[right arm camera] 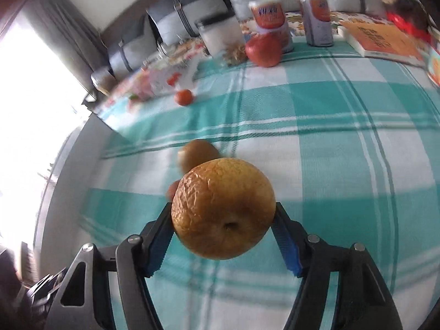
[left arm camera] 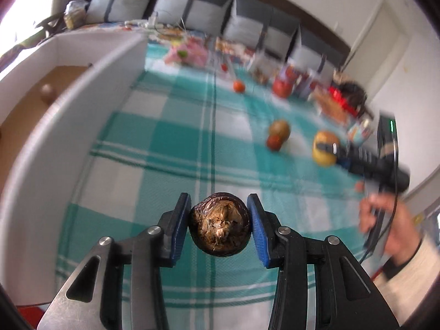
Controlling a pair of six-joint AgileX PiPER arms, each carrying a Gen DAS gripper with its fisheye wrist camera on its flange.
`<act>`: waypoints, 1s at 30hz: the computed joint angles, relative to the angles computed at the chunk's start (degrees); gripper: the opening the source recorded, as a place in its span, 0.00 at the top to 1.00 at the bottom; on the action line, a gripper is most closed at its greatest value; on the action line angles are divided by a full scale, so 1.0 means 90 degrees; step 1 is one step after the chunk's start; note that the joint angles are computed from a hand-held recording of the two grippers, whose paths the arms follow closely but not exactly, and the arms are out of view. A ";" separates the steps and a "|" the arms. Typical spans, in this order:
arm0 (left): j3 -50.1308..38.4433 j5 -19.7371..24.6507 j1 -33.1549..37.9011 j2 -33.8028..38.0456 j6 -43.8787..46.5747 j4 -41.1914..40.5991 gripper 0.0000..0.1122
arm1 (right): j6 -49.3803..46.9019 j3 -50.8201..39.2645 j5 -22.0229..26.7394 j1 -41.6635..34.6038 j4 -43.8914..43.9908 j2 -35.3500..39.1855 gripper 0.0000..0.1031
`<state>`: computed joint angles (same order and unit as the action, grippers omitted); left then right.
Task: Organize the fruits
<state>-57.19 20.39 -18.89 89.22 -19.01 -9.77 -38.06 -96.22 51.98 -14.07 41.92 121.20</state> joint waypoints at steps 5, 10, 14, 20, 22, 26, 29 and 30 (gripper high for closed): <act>-0.0399 0.0771 0.1041 -0.0838 0.0159 0.0152 0.62 | -0.0449 0.0638 0.0481 0.0574 0.0715 -0.1032 0.34; -0.0536 0.1215 0.2264 -0.0992 -0.0019 0.0990 0.62 | -0.0301 0.0380 0.0649 0.2284 0.1248 -0.1222 0.34; -0.0370 0.1279 0.3289 -0.0762 -0.0074 0.1384 0.62 | 0.0449 -0.0631 0.0590 0.3752 0.1105 -0.0528 0.34; 0.0076 0.1084 0.4313 -0.0380 0.0280 0.1188 0.61 | 0.2067 -0.3356 0.0926 0.5351 -0.0466 0.1274 0.34; 0.0322 0.0947 0.4436 -0.0399 0.0404 0.1097 0.61 | 0.2502 -0.4128 0.1121 0.5673 -0.1026 0.1774 0.34; 0.0591 0.0853 0.4533 -0.0488 0.0109 0.1479 0.44 | 0.2897 -0.4997 0.1403 0.5979 -0.1747 0.2322 0.33; 0.0699 0.0807 0.4420 -0.0731 -0.0534 0.2052 0.35 | 0.2691 -0.4338 0.0836 0.5920 -0.1639 0.1929 0.31; 0.0776 0.0769 0.4344 -0.0884 -0.0725 0.2188 0.34 | 0.2659 -0.4209 0.0778 0.5855 -0.1588 0.1731 0.22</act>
